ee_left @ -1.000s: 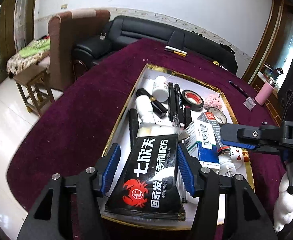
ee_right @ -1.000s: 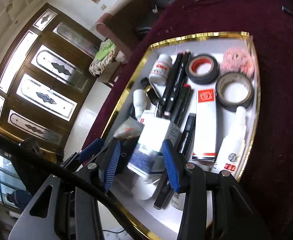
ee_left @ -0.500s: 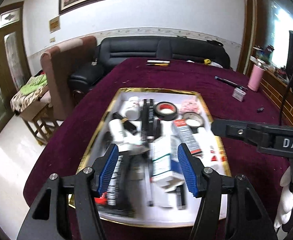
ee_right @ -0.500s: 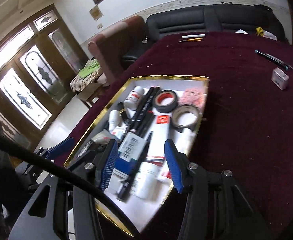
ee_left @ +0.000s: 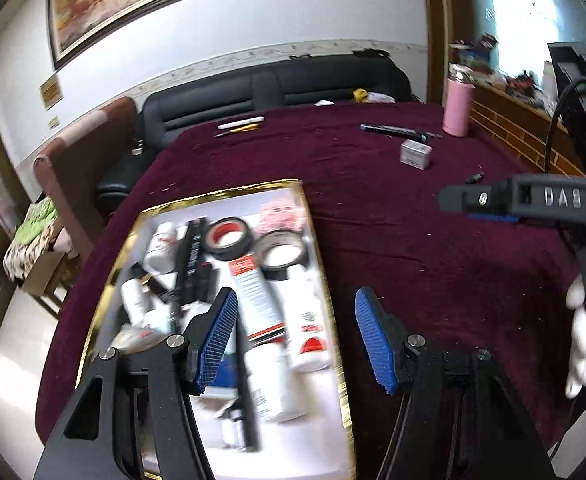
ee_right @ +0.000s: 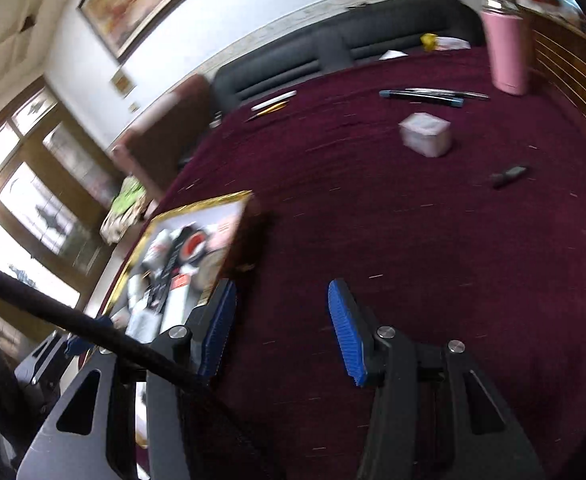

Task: Organize objects
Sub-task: 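Move both open grippers back toward the small white box on the table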

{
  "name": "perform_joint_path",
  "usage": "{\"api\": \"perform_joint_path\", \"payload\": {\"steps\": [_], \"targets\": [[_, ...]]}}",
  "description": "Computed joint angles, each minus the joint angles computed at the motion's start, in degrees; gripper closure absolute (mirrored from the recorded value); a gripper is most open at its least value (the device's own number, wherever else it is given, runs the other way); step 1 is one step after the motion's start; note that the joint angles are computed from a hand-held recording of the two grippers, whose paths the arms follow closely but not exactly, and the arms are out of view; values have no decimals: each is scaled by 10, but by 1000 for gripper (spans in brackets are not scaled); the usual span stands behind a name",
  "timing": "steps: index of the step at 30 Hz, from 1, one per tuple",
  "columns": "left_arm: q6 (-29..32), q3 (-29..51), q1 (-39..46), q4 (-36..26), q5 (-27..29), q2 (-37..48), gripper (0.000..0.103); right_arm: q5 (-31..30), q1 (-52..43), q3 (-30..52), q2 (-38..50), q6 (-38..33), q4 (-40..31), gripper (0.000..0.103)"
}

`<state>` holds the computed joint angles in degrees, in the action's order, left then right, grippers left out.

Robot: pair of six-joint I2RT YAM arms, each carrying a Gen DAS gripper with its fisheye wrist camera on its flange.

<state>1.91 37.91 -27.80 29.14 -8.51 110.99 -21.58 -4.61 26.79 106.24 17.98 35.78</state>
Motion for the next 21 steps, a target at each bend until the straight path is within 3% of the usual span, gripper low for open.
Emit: {"api": "perform_joint_path", "payload": {"steps": [10,21], "targets": [[14,162,-84,-109,-36,91,48,-61,-178,63,43,-57,-68,56],[35,355,-122,-225,-47,211,48,-74,-247,194,133,-88,-154,56]]}}
